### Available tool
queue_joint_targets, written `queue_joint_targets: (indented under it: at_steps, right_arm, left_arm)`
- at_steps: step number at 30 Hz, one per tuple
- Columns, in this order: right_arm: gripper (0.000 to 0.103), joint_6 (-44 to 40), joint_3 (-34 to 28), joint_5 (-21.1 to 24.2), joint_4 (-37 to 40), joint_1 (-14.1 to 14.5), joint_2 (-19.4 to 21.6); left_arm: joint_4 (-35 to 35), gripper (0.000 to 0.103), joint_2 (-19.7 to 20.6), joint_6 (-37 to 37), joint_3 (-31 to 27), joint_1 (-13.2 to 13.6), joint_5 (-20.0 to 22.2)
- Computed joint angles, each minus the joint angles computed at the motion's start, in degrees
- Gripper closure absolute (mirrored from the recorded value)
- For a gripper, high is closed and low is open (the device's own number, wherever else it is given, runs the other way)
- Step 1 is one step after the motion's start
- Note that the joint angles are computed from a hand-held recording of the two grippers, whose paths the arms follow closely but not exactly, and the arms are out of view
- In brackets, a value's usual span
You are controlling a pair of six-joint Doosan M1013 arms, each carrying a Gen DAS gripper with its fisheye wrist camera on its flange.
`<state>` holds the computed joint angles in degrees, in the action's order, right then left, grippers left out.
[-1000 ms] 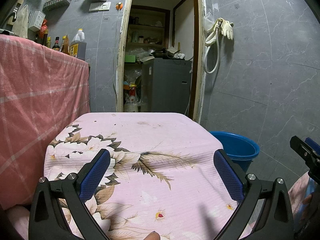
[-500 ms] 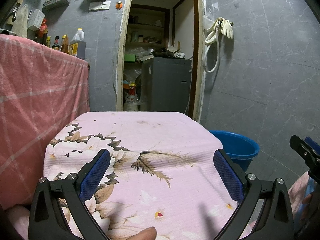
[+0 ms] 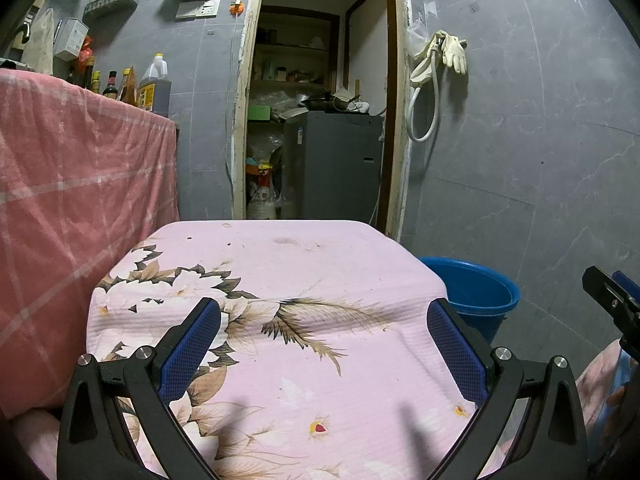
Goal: Collect trash
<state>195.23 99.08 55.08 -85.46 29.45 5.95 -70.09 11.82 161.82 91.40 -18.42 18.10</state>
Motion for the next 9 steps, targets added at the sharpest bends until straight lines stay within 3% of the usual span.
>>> queue_joint_targets:
  at_steps: [9]
  right_arm:
    - [0.0,0.1,0.0,0.1,0.0,0.0,0.1]
  left_arm:
    - [-0.1,0.002,0.1,0.2,-0.1,0.2,0.3]
